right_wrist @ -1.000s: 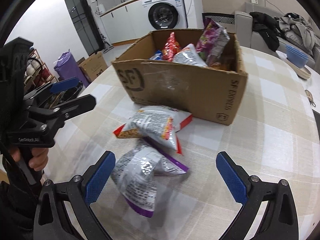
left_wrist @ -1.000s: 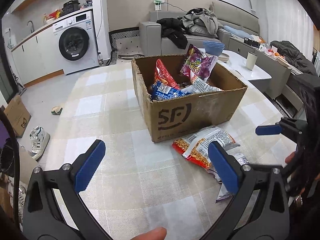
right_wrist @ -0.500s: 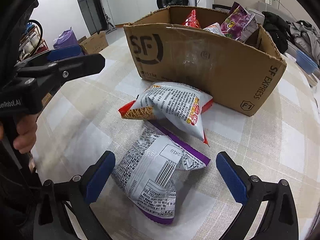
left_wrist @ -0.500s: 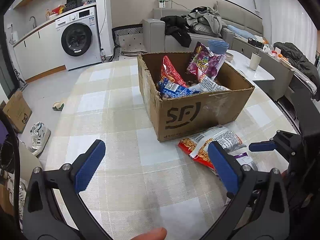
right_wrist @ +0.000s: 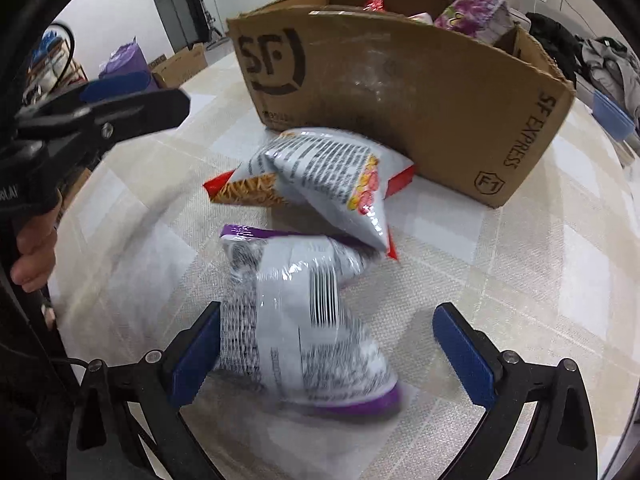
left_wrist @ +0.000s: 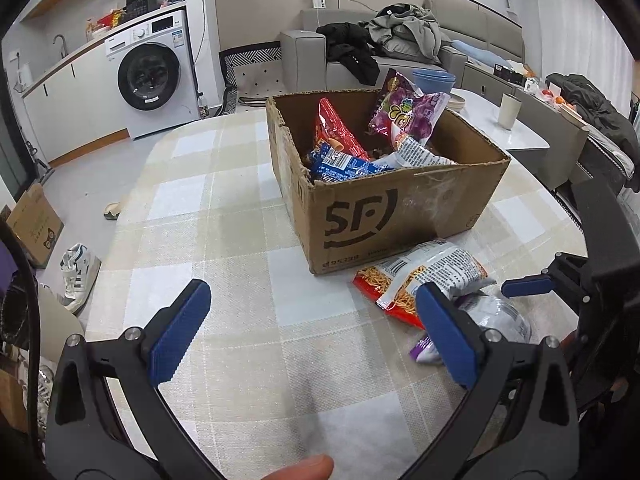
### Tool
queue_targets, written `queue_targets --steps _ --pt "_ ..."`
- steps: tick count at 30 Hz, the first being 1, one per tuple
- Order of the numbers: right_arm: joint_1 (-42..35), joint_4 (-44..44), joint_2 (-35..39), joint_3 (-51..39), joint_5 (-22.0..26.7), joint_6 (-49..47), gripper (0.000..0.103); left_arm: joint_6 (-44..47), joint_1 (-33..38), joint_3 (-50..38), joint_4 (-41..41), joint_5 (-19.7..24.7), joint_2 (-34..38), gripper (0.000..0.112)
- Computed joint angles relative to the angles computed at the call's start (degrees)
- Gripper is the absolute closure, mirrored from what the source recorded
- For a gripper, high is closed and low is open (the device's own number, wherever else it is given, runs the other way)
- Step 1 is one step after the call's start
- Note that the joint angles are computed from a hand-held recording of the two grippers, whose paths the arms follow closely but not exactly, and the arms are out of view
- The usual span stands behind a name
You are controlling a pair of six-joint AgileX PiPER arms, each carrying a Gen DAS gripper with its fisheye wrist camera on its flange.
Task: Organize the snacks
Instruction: 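Grasp the white-purple bag with the right gripper and lift it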
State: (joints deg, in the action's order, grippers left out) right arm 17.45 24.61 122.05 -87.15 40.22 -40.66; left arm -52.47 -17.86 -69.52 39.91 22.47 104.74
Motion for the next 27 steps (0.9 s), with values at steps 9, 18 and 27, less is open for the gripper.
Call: queue_targets --steps 9,18,27 --pt "1.26 1.88 -1.35 5.65 -7.87 -4.57 0.0 0.45 0.21 -0.21 -0.4 -0.54 1.06 0.01" --pt "0.97 8.16 -2.71 8.55 -8.41 -13.29 0.02 1.22 0.55 -0.42 -0.94 -1.11 2.13 0.01" --pt "1.42 19.65 -6.96 16.29 -11.05 -31.83 0.044 -0.53 0.74 -0.08 0.75 -1.76 2.22 0.01"
